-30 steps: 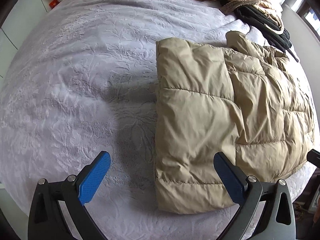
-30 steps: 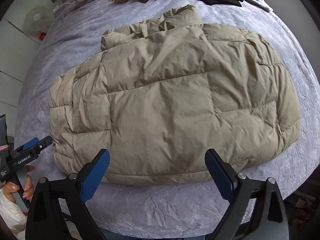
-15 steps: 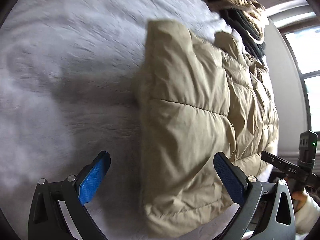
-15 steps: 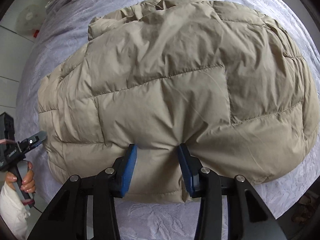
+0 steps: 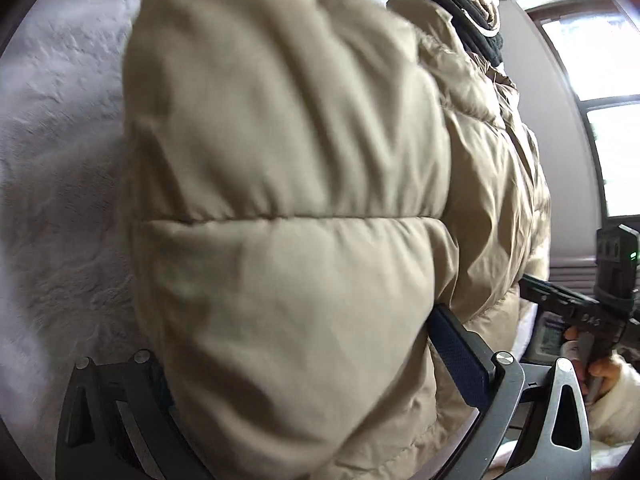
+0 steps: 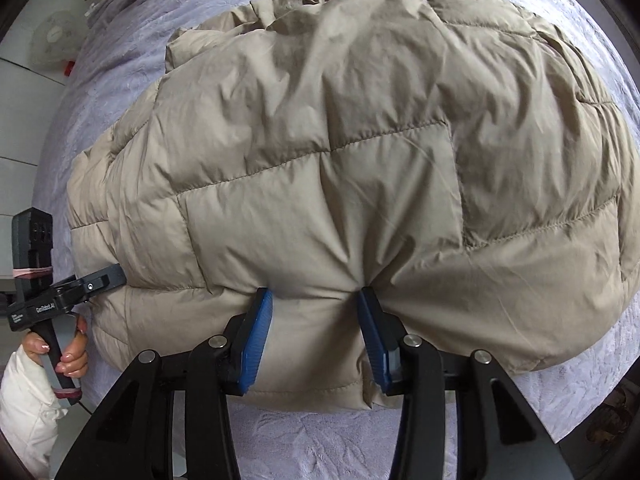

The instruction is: Fold large clothes

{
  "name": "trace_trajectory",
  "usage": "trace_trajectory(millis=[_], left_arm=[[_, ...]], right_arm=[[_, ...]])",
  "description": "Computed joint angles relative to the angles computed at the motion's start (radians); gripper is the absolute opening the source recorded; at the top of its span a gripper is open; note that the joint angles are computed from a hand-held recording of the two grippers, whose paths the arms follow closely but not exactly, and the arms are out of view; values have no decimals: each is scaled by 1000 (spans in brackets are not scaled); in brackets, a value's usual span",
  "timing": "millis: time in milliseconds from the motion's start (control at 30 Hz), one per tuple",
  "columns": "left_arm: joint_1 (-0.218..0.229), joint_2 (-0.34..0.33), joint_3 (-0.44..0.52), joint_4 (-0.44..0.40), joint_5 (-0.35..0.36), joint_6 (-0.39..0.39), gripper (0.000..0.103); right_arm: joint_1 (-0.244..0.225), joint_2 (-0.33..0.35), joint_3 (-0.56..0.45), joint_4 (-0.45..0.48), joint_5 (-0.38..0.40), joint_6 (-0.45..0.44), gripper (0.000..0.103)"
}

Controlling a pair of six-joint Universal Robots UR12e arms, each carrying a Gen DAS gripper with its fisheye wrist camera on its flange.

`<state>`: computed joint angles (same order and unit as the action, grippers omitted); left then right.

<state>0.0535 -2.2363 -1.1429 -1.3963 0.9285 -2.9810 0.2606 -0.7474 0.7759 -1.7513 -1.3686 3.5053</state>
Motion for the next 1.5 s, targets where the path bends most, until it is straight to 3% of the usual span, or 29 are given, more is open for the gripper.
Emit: trace_trajectory(millis=[167, 233, 300, 367, 467, 500, 533, 567, 600, 733, 967, 1133, 1267, 1400, 1433, 1500], left_arm=[[1, -30, 32, -44, -115, -15, 102], [-11, -32, 44, -54, -116, 0, 77], [-20, -30, 56, -73, -113, 20, 40], [-18, -20, 55, -65, -141, 16, 31], [-17, -1, 46, -37, -145, 10, 29], [-18, 5, 43, -31, -147, 7, 29], [-19, 10, 42, -26, -147, 4, 29], [-20, 14, 42, -22, -146, 0, 29], [-23, 18, 43, -17, -142, -9, 29], [-31, 42, 38, 15, -106, -67, 29], [-73, 69, 87, 49, -97, -154, 29], [-141, 37, 196, 32, -49, -206, 29], [-199, -6, 301, 0, 42, -188, 29], [-223, -35, 359, -37, 78, -198, 29], [-224, -38, 366, -41, 81, -204, 29], [-221, -41, 375, -53, 89, -212, 29]], right_arm=[[-2, 7, -2, -3, 5, -3, 53], [0, 12, -9, 1, 2, 0, 55], [2, 19, -23, 13, 1, -5, 58], [2, 29, -52, 50, 3, -34, 58], [4, 10, -46, 13, -25, -81, 58], [3, -3, -28, -28, -37, -87, 52], [1, -14, -11, -70, -45, -88, 27], [-2, -18, -6, -105, -59, -84, 15], [-4, -18, -3, -135, -73, -77, 10], [-22, 26, -43, -187, -19, -67, 10], [-55, 124, -132, -156, 155, -38, 10], [-88, 124, -82, -185, 315, 30, 6], [-110, 130, -60, -194, 408, 74, 2], [-117, 139, -102, -95, 424, 26, 3], [-121, 129, -98, -77, 430, 4, 8], [-128, 94, -54, -90, 453, -32, 8]])
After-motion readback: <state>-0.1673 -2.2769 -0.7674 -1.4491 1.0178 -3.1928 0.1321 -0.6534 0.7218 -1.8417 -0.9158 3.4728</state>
